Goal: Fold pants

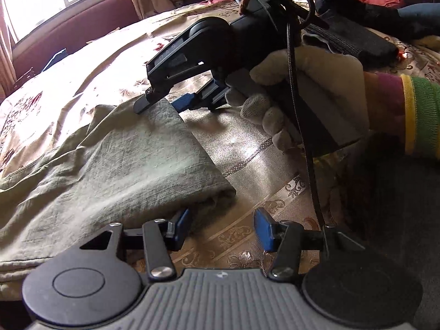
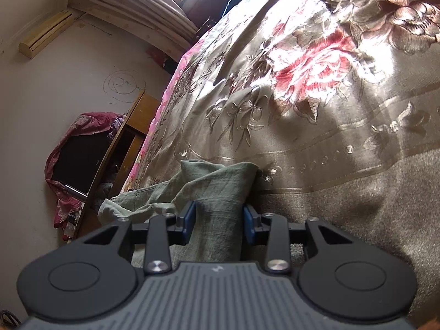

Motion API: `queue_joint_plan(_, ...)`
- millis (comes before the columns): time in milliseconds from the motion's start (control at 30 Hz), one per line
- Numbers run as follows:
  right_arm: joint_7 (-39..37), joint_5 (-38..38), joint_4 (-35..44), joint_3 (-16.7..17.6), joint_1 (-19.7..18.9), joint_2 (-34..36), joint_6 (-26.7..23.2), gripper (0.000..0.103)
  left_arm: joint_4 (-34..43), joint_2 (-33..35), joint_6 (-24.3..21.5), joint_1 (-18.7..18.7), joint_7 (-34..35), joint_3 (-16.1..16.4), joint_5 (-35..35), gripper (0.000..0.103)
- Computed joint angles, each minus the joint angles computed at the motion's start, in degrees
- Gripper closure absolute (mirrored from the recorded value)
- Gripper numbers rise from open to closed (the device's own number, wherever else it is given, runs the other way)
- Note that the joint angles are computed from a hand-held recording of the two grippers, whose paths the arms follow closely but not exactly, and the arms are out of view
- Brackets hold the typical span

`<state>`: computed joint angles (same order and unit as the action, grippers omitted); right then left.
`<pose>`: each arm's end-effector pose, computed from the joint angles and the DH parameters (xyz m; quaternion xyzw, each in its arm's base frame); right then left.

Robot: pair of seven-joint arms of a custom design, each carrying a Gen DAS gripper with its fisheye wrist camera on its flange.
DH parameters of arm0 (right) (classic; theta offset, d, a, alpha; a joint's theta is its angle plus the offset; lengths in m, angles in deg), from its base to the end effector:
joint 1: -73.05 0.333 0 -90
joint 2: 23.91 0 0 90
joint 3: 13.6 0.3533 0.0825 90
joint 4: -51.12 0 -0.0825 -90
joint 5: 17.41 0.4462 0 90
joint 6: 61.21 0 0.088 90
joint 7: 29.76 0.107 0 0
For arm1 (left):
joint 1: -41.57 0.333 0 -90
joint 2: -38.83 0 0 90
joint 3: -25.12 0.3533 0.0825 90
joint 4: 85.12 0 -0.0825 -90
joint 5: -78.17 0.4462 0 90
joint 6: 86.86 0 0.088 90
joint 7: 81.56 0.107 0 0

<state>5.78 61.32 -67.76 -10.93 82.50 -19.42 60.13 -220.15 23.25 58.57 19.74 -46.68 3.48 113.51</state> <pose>0.6089 0.1761 0.4230 -0.6870 0.4891 0.2301 0.4857 0.3832 -0.3830 0.4771 -0.5796 0.7444 -0.2131 0.2540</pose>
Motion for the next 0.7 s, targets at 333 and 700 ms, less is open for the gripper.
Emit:
queue_joint_plan(333,-0.14,0.10,0.30,0.03,-0.20,0.46,-0.50,0.067,0.28,2.67,11.49,1.92,-6.48,-0.62,8.93,0.034)
queue_joint_plan(700,0.75,-2.11,-0.81,0.08,0.28,-1.24,2.32,0.098,0.83,4.06,14.83,2.97,-9.72,-1.38,13.82,0.034)
